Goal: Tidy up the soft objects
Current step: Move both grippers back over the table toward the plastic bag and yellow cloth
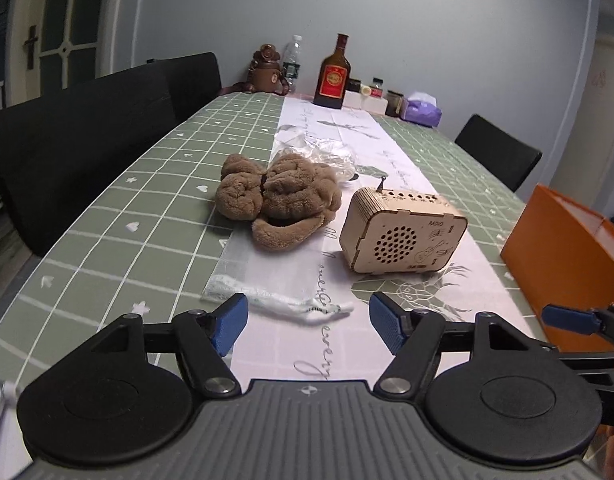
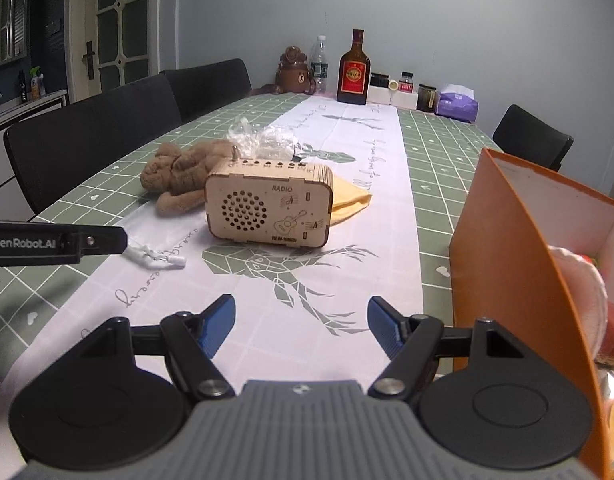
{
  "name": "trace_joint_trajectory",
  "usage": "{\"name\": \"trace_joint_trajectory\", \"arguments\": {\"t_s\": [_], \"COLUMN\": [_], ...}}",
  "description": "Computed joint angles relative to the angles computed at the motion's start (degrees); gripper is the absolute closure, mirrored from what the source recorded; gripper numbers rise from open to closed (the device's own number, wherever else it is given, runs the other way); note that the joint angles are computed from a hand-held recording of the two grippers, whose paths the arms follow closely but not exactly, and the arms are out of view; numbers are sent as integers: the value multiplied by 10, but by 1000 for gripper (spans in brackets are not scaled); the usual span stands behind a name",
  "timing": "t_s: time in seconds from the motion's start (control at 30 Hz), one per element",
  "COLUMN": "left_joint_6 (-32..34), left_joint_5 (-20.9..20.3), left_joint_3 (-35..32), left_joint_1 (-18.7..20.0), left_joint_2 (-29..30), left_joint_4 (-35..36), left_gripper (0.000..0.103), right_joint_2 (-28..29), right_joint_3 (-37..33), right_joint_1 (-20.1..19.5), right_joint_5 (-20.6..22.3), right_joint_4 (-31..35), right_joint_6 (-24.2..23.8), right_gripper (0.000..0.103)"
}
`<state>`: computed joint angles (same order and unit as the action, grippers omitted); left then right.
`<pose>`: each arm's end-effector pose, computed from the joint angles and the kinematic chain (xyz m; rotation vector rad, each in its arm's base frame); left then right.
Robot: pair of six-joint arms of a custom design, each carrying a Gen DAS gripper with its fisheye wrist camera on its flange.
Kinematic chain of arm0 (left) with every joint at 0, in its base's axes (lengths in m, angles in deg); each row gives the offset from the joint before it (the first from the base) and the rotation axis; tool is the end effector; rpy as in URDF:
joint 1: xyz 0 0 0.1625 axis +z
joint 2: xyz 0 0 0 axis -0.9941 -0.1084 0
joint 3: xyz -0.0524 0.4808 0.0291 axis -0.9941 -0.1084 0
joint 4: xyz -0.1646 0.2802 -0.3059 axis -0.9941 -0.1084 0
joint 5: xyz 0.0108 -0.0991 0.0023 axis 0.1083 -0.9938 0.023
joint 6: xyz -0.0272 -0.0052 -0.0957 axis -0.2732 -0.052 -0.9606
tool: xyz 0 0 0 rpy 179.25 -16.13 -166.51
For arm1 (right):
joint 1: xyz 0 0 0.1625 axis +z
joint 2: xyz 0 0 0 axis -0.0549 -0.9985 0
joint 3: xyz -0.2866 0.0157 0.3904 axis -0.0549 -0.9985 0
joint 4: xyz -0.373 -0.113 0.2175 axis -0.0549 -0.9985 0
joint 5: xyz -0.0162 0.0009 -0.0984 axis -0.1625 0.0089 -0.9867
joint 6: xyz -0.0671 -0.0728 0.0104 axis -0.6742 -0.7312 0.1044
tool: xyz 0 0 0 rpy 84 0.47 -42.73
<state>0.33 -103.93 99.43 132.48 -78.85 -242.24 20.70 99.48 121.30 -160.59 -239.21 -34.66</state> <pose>-0.0616 -0.4027 0.2787 0.1982 2.1907 -1.2295 0.3284 -0.4387 -0.0049 0.9569 -2.3009 0.8650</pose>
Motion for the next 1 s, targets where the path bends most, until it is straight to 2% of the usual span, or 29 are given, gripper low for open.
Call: {"name": "trace_joint_trajectory", "arguments": {"t_s": [0.1,0.17,0.3,0.37,0.57,0.6,0.67,0.73,0.9,0.97,1.0], "left_joint_6": [32,26,-3,-4,49,61,86,107,103,105,106], "left_joint_5": [14,17,-22,-27,-26,-22,-1,8,22,22,23], "left_joint_3": [-35,-56,-84,-88,-97,-98,-97,-96,-93,-93,-93], "left_joint_1": [29,48,85,92,97,96,91,90,85,83,82], "left_joint_2": [28,37,35,40,66,70,85,95,97,97,98], "left_joint_4": [5,28,78,80,44,38,21,-2,-9,-8,-7], "left_gripper": [18,18,18,18,17,20,32,37,72,80,88], "right_joint_2": [-1,-1,-1,1,7,8,10,12,10,5,3], "right_joint_3": [-11,-19,-32,-40,-55,-57,-60,-63,-71,-71,-72], "right_joint_1": [-7,-9,-16,-20,-26,-27,-27,-26,-22,-19,-17], "right_joint_5": [12,16,26,27,30,30,30,28,17,16,14], "right_joint_4": [22,32,51,63,89,93,99,101,107,110,113], "right_joint_6": [9,12,12,16,26,27,26,22,11,6,5], "right_gripper": [31,31,31,31,31,31,31,31,31,31,31]}}
